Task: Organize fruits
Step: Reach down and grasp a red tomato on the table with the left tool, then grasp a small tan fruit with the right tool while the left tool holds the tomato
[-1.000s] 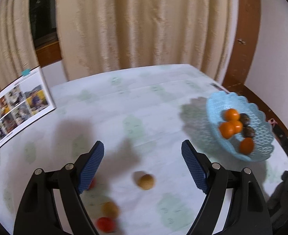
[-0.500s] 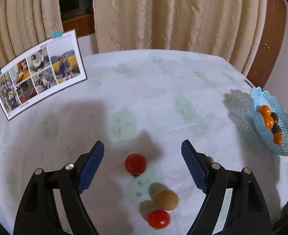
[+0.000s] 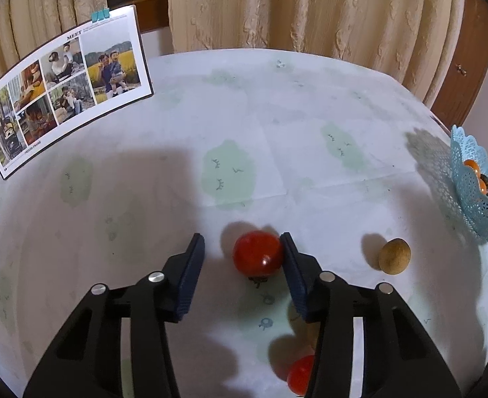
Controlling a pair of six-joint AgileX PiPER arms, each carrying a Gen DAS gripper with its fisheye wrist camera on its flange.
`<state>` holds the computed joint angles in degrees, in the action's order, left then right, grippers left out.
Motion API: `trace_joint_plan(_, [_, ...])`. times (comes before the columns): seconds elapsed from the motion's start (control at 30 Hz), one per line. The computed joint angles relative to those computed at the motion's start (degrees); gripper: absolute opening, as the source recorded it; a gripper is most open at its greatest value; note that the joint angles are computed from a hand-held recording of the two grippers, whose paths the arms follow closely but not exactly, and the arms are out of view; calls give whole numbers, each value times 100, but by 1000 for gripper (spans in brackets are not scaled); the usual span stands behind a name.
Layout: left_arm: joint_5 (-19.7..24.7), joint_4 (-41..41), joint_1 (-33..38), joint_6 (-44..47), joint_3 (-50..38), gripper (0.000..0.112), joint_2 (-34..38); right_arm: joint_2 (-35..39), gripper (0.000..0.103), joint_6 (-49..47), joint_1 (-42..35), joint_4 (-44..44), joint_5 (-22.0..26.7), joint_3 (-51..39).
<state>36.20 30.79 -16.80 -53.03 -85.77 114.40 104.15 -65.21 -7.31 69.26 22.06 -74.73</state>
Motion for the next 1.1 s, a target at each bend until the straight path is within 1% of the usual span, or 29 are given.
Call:
trace_joint_plan(0.03, [-24, -20, 6, 14, 15, 40, -13, 9, 61, 36, 47, -61, 12, -12])
trace_joint_plan(0.1, [-74, -26, 19, 15, 53, 37, -30, 23, 61, 97, 100, -148, 68, -28])
trace_joint_plan(0.17, [-106, -27, 21, 20, 95, 31, -58, 33, 61, 201, 178, -285, 113, -50])
trace_joint_plan(0.23, [-154, -106, 37, 77, 128, 29, -93, 29, 61, 280, 239, -394, 153, -59])
trace_joint_plan(0.4, [-231, -125, 56, 62, 212, 28, -204, 60, 61, 473, 334, -641, 365, -127])
trace_joint_plan(0.7, [-368, 80, 73, -226, 471, 28, -619, 371, 61, 1153, 662, -1446, 1099, -712])
trace_joint_plan(0.8, [-297, 353, 19, -494, 514, 28, -726, 587, 61, 1442, 873, -1820, 1369, -1026])
trace_joint_plan(1.1, [-262, 659, -44, -778, 604, 28, -913, 1351, 61, 2289, 1446, -2846, 1943, -1968])
